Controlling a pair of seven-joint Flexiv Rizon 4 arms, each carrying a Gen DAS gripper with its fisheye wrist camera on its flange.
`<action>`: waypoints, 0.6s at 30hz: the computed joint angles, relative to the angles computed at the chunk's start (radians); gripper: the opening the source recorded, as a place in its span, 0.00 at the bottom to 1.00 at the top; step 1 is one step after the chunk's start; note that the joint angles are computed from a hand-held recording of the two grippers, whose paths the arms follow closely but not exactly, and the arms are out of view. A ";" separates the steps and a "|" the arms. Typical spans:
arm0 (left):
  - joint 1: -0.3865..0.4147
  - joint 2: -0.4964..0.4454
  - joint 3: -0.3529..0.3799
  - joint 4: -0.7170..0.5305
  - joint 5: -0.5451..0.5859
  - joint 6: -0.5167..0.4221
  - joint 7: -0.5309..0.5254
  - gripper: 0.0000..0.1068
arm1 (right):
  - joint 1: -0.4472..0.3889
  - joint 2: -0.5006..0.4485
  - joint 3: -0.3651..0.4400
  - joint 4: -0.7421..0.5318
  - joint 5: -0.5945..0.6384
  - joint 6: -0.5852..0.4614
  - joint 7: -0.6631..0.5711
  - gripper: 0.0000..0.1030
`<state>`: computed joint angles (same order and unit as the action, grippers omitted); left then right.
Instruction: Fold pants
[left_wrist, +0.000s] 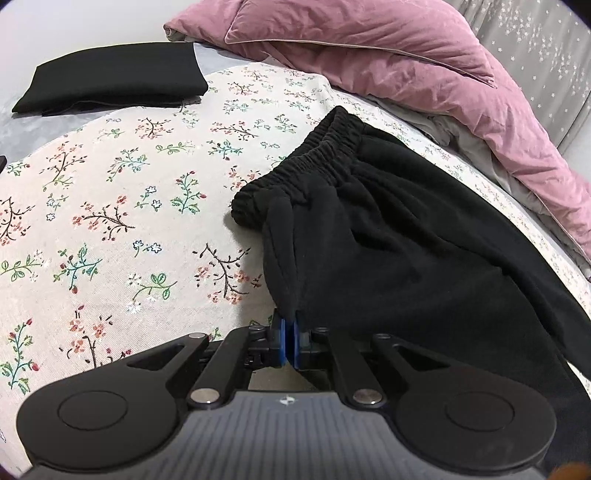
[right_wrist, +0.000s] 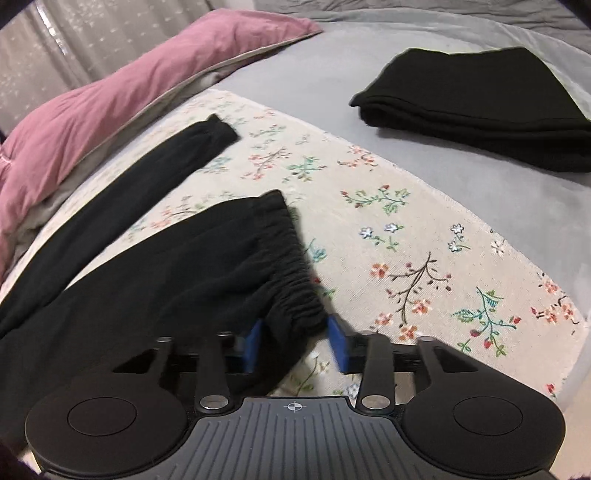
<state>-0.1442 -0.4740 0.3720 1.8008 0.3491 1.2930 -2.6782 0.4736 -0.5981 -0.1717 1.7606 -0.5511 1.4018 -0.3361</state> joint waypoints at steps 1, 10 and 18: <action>-0.002 0.003 0.002 0.001 0.002 0.001 -0.002 0.16 | 0.012 -0.002 -0.018 -0.001 -0.013 0.008 0.006 0.22; -0.040 0.119 0.027 0.066 0.128 0.011 -0.076 0.16 | -0.027 0.075 0.006 0.008 -0.058 -0.045 -0.040 0.15; -0.019 0.194 -0.040 0.189 0.221 0.013 -0.191 0.16 | -0.046 0.121 0.012 0.091 -0.133 -0.056 -0.013 0.14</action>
